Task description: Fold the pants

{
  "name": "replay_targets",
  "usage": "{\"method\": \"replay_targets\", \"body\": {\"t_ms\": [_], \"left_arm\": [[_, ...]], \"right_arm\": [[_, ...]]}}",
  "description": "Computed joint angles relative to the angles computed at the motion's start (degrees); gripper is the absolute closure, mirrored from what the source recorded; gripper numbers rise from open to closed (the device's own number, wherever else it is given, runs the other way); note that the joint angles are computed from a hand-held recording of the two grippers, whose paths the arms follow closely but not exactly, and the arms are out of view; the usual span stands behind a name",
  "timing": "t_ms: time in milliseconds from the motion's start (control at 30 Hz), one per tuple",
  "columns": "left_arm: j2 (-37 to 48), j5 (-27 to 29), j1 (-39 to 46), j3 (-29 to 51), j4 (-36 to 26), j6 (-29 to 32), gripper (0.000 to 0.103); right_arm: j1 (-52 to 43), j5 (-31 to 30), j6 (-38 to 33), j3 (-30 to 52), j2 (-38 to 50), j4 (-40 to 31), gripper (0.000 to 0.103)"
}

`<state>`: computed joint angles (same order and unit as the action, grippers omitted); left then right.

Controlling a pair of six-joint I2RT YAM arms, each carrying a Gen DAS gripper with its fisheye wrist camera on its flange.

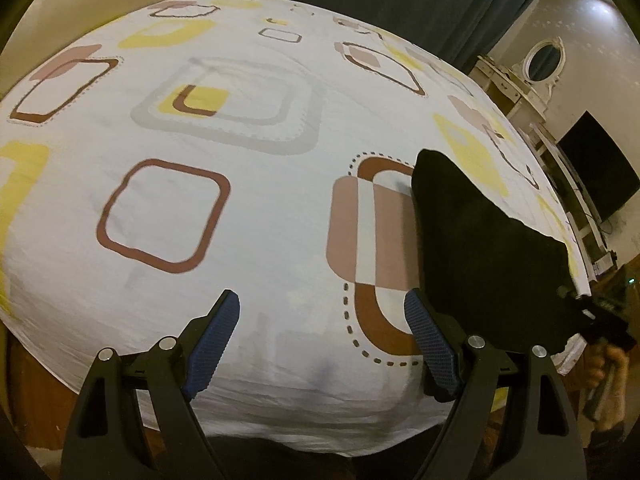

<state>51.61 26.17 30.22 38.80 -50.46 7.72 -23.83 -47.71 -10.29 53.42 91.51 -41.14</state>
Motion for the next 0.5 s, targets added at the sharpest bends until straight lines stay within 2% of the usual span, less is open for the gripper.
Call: {"method": "replay_targets", "body": {"t_ms": [267,500], "left_arm": [[-0.4,-0.1,-2.6,-1.0,0.4,-0.7,0.02],[-1.9,0.8,-6.7,-1.5,0.2,-0.4,0.02]], "right_arm": [[-2.7,-3.4,0.0,-3.9,3.3,5.3,0.091],[-4.4,-3.7,-2.0,-3.5,3.2,3.4,0.09]]}}
